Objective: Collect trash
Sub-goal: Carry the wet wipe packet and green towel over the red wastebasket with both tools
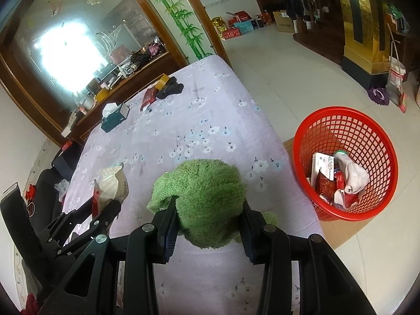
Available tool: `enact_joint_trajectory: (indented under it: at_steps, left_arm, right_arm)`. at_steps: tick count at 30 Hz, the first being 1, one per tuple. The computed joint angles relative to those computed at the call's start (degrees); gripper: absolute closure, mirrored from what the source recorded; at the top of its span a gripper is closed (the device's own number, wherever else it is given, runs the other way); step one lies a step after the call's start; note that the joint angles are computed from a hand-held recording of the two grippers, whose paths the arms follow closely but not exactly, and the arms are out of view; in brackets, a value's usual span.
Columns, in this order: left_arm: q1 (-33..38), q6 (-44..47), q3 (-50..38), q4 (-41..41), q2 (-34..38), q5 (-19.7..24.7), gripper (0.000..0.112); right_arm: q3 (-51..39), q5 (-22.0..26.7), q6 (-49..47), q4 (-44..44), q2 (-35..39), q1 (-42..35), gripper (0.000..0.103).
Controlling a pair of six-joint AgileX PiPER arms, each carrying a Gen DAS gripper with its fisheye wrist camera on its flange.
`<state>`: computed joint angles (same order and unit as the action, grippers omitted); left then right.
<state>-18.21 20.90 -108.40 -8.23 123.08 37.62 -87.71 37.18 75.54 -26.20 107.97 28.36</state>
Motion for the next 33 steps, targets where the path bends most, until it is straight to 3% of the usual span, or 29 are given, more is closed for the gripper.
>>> enact_joint_trajectory:
  at_steps: [33]
  left_arm:
    - [-8.4, 3.3, -6.3, -4.0, 3.2, 4.0, 0.068]
  right_arm:
    - [20.9, 1.4, 17.4, -11.3, -16.9, -2.1, 0.059]
